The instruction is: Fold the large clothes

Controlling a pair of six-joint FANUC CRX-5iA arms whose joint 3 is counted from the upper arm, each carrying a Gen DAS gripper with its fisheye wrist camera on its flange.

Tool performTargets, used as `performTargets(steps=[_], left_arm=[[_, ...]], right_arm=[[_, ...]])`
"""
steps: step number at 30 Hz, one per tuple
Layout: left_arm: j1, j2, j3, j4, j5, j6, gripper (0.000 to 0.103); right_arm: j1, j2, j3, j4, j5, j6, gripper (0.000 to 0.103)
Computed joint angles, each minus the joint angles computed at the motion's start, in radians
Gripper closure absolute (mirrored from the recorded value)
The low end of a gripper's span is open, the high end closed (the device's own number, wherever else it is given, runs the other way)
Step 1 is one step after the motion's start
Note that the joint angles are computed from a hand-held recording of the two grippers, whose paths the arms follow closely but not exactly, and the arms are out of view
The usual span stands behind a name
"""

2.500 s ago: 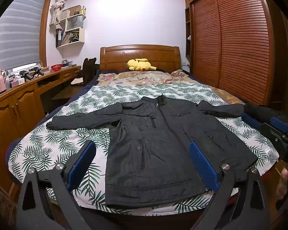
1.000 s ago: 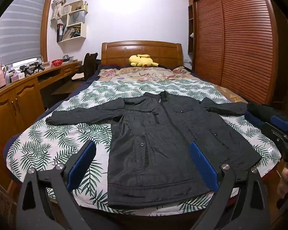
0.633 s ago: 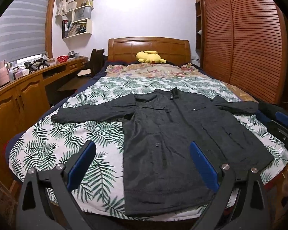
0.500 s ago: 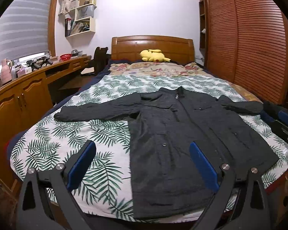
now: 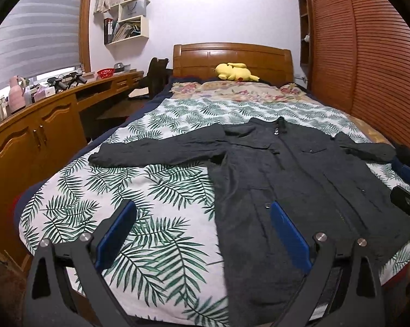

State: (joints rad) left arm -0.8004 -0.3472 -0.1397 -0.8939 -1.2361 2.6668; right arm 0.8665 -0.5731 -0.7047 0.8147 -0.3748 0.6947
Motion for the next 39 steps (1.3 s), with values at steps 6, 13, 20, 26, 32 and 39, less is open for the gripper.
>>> performTargets(steps=[6, 13, 20, 26, 32, 39], left_arm=[[0.091, -0.003, -0.027, 0.028, 0.046, -0.042, 0.004], [0.231, -0.016, -0.058, 0.067, 0.126, -0.112, 0.004], [0.361, -0.023, -0.073, 0.105, 0.191, -0.189, 0.004], [0.484, -0.031, -0.086, 0.159, 0.262, -0.290, 0.004], [0.755, -0.048, -0.172, 0.438, 0.466, -0.575, 0.004], [1.019, 0.006, -0.266, 0.801, 0.648, -0.983, 0.004]], right_arm=[[-0.035, 0.092, 0.020, -0.018, 0.077, 0.031, 0.000], [-0.062, 0.212, 0.099, -0.125, 0.103, 0.126, 0.000], [-0.061, 0.324, 0.203, -0.216, 0.100, 0.232, 0.000], [-0.043, 0.410, 0.285, -0.259, 0.102, 0.288, 0.000], [-0.015, 0.500, 0.379, -0.326, 0.075, 0.365, 0.000], [0.013, 0.595, 0.473, -0.397, 0.006, 0.447, 0.000]])
